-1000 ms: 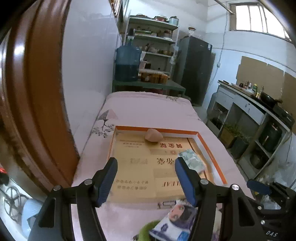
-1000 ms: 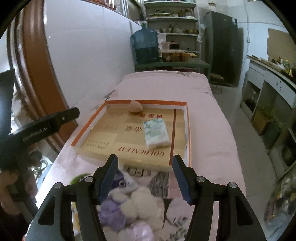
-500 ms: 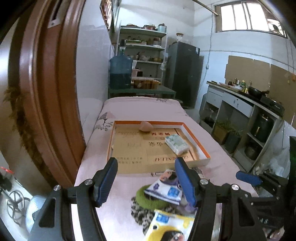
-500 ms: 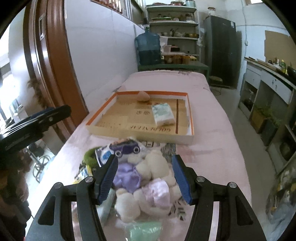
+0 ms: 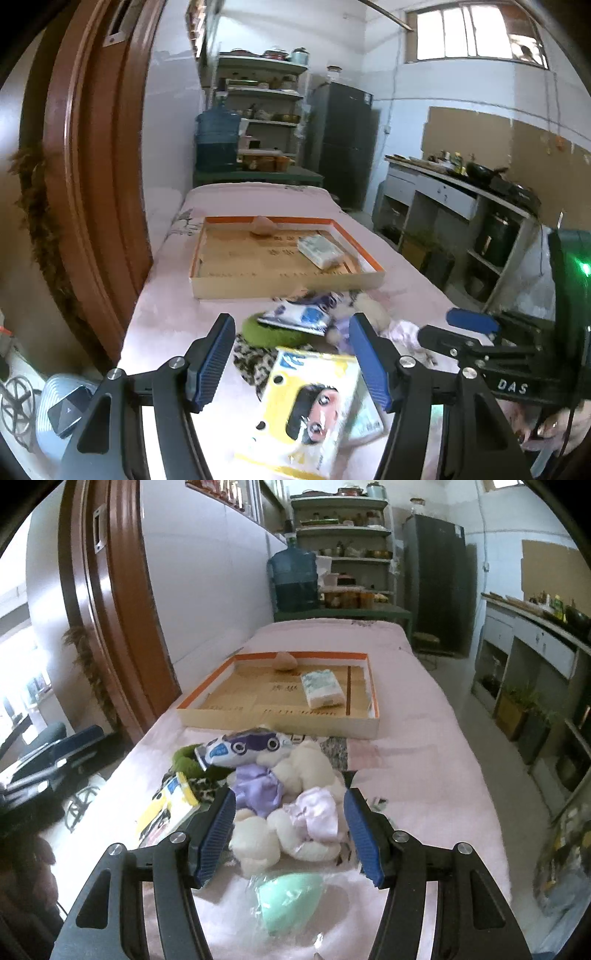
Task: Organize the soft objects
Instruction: 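Return both tools to the pile and reach for the yellow wipes pack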
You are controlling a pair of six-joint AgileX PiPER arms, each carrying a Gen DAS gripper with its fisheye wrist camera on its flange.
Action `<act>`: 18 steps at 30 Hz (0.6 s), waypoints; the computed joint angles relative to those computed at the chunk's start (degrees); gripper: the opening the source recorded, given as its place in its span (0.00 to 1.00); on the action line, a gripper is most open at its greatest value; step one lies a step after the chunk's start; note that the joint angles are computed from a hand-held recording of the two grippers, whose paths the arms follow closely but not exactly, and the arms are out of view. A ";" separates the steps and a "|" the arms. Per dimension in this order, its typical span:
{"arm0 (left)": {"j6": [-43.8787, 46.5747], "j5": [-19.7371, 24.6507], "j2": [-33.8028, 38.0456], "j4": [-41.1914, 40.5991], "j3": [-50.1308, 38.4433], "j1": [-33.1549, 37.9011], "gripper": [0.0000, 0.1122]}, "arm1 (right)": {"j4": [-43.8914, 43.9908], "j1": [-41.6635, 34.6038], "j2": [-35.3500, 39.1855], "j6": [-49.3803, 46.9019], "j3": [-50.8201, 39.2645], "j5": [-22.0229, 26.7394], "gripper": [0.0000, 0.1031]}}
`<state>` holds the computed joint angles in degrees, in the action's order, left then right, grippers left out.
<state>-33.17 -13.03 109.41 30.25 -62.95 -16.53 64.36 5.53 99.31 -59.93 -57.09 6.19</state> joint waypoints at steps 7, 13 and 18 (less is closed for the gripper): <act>-4.04 -3.99 1.07 6.77 3.23 0.15 0.57 | 11.47 -0.08 0.29 -11.07 2.04 0.51 0.61; -15.04 -5.34 2.96 19.46 2.17 1.78 0.57 | 20.03 -0.36 0.31 -19.27 3.23 0.57 0.61; -21.46 -5.81 4.21 26.67 1.42 2.79 0.57 | 19.58 -0.51 0.46 -18.60 3.38 0.94 0.61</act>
